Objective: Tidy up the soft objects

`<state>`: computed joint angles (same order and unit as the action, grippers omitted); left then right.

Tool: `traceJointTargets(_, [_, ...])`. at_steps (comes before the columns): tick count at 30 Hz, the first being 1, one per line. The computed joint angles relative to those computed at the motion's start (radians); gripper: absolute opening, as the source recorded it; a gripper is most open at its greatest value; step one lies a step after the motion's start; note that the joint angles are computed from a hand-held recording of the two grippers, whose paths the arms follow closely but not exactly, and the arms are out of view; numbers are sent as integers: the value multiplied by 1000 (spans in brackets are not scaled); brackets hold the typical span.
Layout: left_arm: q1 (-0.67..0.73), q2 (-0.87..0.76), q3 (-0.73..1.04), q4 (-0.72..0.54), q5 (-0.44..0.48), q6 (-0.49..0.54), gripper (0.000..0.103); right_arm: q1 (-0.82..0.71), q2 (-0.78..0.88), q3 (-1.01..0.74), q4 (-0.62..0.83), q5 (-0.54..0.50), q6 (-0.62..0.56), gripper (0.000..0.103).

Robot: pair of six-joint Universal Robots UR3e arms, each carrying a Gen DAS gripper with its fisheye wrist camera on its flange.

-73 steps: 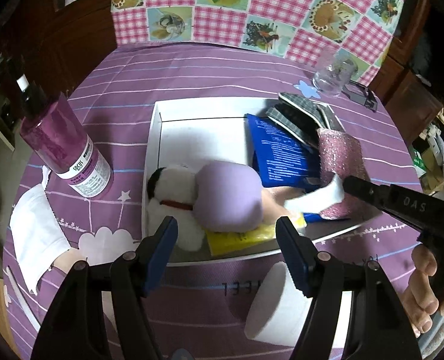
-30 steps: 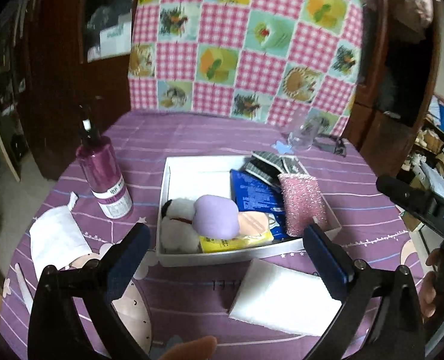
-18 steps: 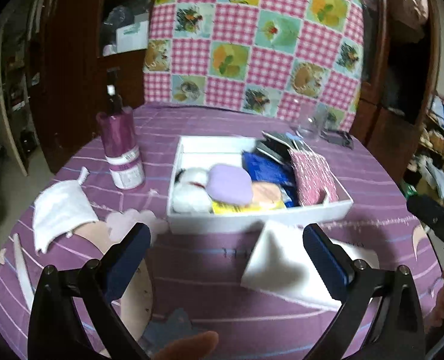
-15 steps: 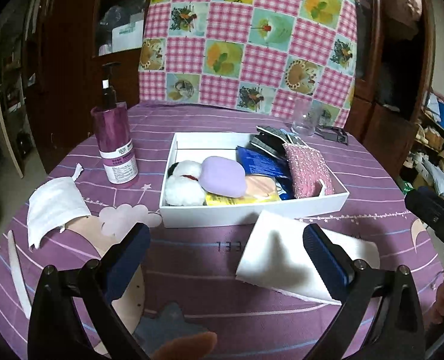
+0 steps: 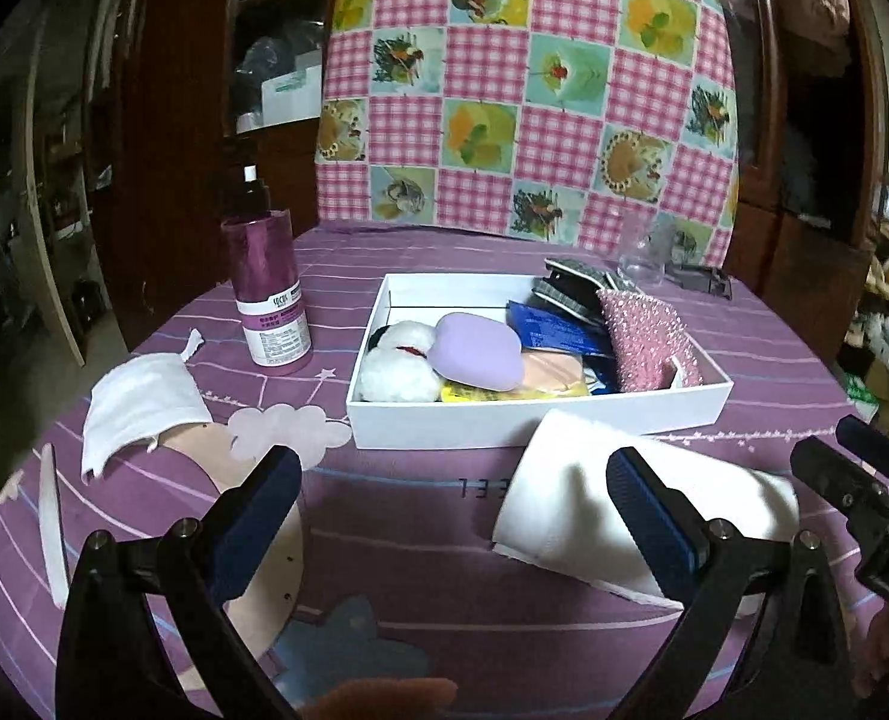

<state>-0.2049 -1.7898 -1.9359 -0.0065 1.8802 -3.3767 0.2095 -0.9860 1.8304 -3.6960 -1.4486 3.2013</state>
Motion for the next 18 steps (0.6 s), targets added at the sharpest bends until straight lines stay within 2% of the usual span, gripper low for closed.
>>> traceJointTargets(8, [-56,-44,32,3,26,76,103,19,0,-19,32,-54,0,78])
traceJointTargets(18, [-71,-60,41,4,83,44,103,35,-1,-31,69,-98,-12,78])
